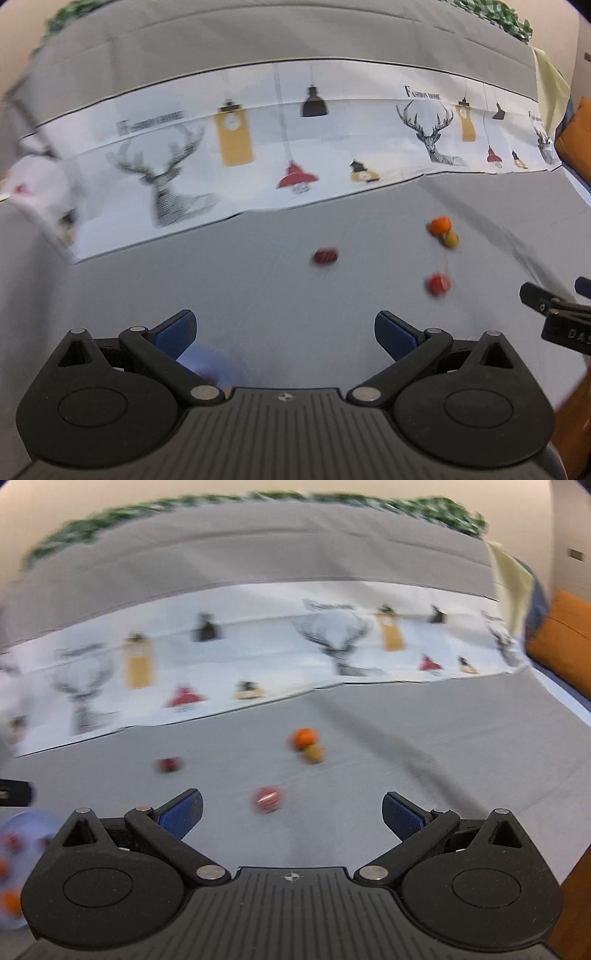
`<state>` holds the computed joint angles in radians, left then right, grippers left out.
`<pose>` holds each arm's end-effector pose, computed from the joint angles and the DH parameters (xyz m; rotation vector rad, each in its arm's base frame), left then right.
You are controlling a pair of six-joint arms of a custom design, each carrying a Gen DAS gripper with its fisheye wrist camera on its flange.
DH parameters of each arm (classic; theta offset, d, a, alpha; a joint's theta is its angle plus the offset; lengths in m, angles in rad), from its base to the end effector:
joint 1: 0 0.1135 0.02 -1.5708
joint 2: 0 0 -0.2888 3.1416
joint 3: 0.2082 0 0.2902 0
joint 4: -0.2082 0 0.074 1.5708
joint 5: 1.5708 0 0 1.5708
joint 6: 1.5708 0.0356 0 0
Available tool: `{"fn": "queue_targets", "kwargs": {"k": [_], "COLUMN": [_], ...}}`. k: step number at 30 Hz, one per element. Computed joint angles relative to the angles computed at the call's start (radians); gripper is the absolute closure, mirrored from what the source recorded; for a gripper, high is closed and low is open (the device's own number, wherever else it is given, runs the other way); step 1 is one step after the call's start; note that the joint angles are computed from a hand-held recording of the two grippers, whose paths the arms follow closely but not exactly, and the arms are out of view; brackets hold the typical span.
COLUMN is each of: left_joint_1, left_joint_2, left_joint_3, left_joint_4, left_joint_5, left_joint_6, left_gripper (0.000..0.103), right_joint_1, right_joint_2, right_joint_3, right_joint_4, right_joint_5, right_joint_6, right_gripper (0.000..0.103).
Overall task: Organize fruits
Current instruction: 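Move both open tools back toward the remaining fruits, then grasp a red date with the left tool while the right tool grasps a yellow fruit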
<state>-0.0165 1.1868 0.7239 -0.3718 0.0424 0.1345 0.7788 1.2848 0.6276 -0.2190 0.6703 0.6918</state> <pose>0.2661 -0.0059 0.2270 0.2010 2.3961 0.0038 0.2043 0.1705 0.1863 0.1814 2.2097 -0.0341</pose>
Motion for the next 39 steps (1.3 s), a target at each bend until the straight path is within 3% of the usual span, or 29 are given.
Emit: {"fn": "queue_targets", "kwargs": {"k": [3, 5, 12, 15, 16, 17, 23, 25, 26, 27, 28, 29, 34, 39], "left_joint_1": [-0.069, -0.087, -0.100, -0.119, -0.115, -0.110, -0.090, -0.103, -0.106, -0.117, -0.124, -0.124, -0.095, -0.008], "left_joint_2": [0.267, 0.428, 0.812, 0.921, 0.928, 0.925, 0.932, 0.904, 0.882, 0.861, 0.842, 0.815, 0.594, 0.205], "left_joint_3": [0.065, 0.137, 0.406, 0.476, 0.461, 0.437, 0.453, 0.426, 0.412, 0.409, 0.399, 0.376, 0.258, 0.087], "left_joint_4": [0.207, 0.281, 0.338, 0.344, 0.387, 0.436, 0.406, 0.417, 0.411, 0.378, 0.366, 0.371, 0.270, 0.115], "left_joint_5": [-0.066, -0.084, -0.079, -0.153, -0.137, -0.123, -0.097, -0.101, -0.071, -0.078, -0.091, -0.083, -0.010, 0.096], "left_joint_6": [-0.013, -0.001, 0.024, 0.059, 0.064, 0.052, 0.003, 0.022, 0.058, 0.078, 0.080, 0.073, 0.046, 0.084], "left_gripper": [0.000, 0.000, 0.000, 0.000, 0.000, 0.000, 0.001, 0.024, 0.067, 0.068, 0.068, 0.068, 0.068, 0.068], "right_joint_1": [-0.148, -0.229, -0.398, -0.443, -0.453, -0.446, -0.442, -0.442, -0.443, -0.438, -0.433, -0.430, -0.431, -0.361], "right_joint_2": [0.181, 0.300, 0.694, 0.818, 0.853, 0.864, 0.860, 0.856, 0.853, 0.846, 0.831, 0.818, 0.666, 0.290], "right_joint_3": [0.012, 0.043, 0.300, 0.401, 0.410, 0.369, 0.365, 0.362, 0.361, 0.352, 0.333, 0.335, 0.316, 0.071], "right_joint_4": [0.184, 0.290, 0.482, 0.473, 0.497, 0.606, 0.608, 0.609, 0.605, 0.614, 0.636, 0.609, 0.345, 0.285], "right_joint_5": [-0.054, -0.118, -0.263, -0.323, -0.327, -0.297, -0.289, -0.291, -0.290, -0.280, -0.282, -0.282, -0.295, -0.254], "right_joint_6": [-0.079, -0.122, -0.359, -0.372, -0.365, -0.368, -0.373, -0.373, -0.377, -0.384, -0.408, -0.431, -0.265, -0.153], "right_gripper": [0.001, 0.001, 0.001, 0.001, 0.000, 0.000, 0.001, 0.001, 0.004, 0.027, 0.070, 0.077, 0.077, 0.077]}}
